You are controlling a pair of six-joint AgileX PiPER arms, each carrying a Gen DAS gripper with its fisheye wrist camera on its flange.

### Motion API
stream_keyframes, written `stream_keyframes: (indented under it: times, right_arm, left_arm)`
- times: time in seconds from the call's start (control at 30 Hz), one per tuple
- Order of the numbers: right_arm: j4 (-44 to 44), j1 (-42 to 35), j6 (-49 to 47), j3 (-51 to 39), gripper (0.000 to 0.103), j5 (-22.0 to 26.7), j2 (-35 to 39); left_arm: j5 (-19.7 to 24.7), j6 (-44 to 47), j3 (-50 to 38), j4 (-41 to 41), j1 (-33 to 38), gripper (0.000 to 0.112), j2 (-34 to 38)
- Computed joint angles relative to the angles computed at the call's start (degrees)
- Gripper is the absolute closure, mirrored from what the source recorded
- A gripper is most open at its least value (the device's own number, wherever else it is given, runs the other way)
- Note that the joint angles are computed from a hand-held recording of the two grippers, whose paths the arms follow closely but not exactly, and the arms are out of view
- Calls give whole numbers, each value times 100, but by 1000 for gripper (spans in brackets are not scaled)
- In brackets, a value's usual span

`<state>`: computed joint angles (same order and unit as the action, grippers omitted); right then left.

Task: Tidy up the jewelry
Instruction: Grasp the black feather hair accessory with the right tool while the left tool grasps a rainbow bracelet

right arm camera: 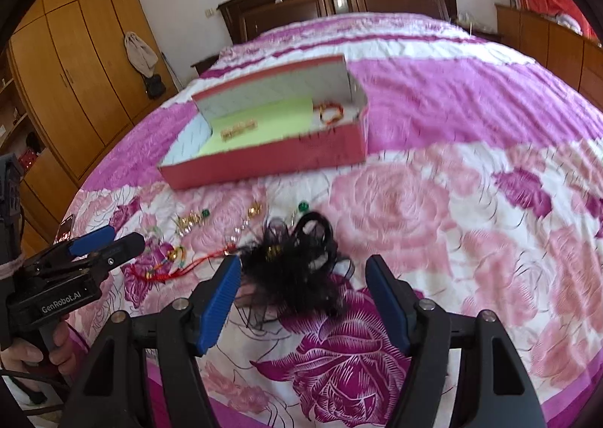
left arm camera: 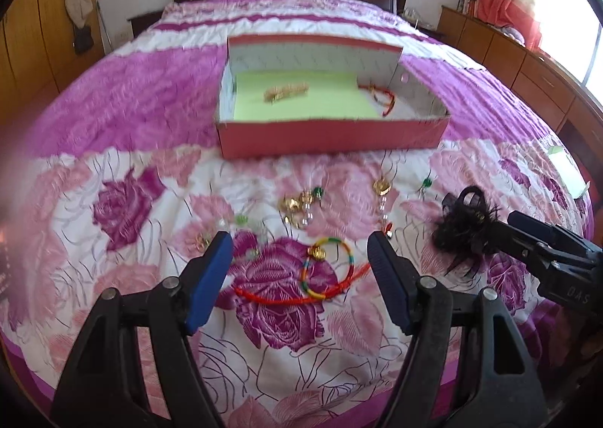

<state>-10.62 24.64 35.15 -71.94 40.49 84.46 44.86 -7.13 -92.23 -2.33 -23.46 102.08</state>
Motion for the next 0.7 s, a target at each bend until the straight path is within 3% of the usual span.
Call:
stream_keyframes:
  times: [0.4,0.7]
  right_arm:
    - [1078,-285,-798,-226,32,176,498]
    - [1202,-360,-989,-299,32,133,703]
  left_arm:
    - [489,394,-254,-783,181,48,477]
    - [566,403,-359,-587,83,63,624]
